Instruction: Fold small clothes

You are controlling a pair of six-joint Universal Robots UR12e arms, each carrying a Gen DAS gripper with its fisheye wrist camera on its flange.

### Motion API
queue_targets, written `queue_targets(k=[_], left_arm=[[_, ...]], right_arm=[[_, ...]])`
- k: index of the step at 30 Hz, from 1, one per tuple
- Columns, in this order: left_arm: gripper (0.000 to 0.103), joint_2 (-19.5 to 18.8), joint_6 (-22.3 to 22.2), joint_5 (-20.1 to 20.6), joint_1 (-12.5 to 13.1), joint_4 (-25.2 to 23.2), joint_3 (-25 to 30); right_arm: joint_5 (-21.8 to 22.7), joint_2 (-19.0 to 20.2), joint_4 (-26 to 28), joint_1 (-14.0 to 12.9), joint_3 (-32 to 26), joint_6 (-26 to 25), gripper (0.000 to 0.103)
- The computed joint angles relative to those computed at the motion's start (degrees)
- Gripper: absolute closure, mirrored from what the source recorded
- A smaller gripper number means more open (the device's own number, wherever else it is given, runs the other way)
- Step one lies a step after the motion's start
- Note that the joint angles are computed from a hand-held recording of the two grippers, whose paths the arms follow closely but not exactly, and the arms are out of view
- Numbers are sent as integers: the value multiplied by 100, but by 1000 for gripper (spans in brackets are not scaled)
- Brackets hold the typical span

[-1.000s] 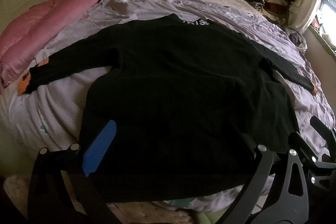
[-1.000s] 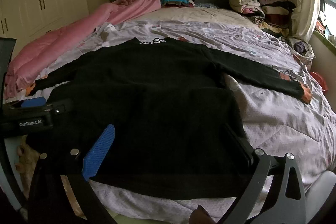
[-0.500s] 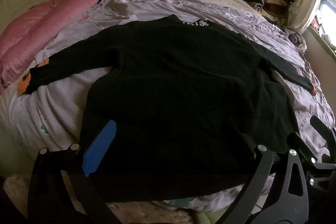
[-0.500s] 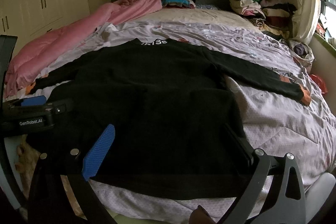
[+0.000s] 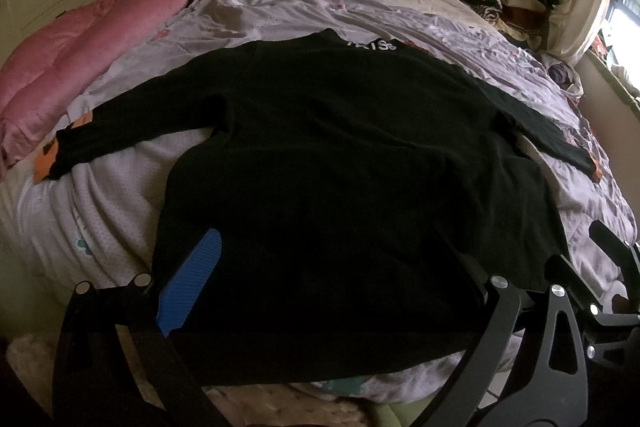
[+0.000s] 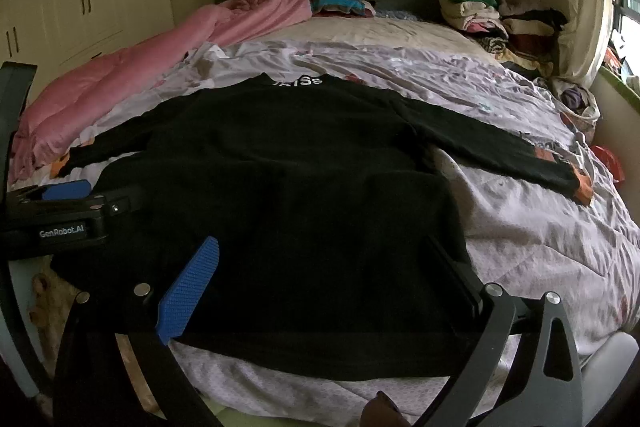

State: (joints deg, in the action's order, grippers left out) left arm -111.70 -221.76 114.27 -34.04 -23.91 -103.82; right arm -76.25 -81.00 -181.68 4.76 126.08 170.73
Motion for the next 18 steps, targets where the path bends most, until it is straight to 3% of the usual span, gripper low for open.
queue_targets(k=[18], left_arm=[[9, 11, 24, 19, -3, 1, 7]], right_arm=[[-19, -11, -33, 18, 8, -6, 4]])
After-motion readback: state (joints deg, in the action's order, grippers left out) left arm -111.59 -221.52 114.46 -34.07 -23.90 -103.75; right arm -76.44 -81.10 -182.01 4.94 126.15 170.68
